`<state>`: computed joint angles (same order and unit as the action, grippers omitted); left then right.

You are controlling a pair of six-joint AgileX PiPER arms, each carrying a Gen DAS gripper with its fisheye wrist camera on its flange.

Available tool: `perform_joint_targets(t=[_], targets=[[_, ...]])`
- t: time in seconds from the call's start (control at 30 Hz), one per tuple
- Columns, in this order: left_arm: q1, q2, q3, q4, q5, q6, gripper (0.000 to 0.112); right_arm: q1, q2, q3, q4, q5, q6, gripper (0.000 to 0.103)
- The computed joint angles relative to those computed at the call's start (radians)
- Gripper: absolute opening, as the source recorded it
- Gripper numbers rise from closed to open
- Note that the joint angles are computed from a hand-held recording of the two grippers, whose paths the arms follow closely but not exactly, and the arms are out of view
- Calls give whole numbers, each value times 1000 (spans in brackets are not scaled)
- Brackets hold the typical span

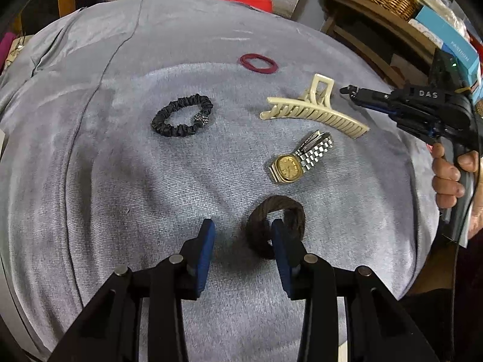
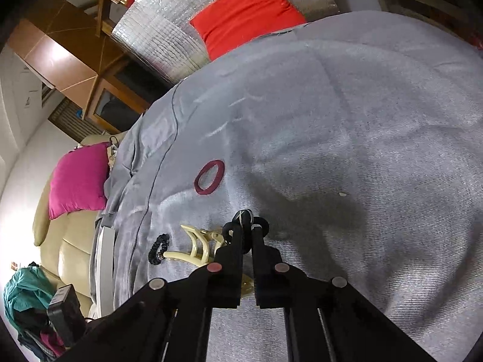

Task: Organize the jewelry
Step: 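Lift the brown hair tie with the left tool while the right tool lifts the black clip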

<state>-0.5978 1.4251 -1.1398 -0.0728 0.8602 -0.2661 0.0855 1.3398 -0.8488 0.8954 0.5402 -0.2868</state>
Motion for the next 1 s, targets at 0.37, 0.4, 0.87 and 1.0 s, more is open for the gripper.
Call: perform_joint_targets(t=[0.37, 0.4, 0.87, 1.0], targets=[[-57, 23, -28, 143, -7, -100, 11, -15, -11, 16, 20, 1, -20, 6], [-55, 17, -27, 141, -2, -100, 10, -18, -15, 18, 29, 1, -27, 6], [-77, 26, -55, 147, 45, -105, 10, 38, -66, 11, -11, -53, 36, 6], [-119, -6, -57, 248, 48, -175, 10, 34, -72, 15, -17, -53, 39, 6]])
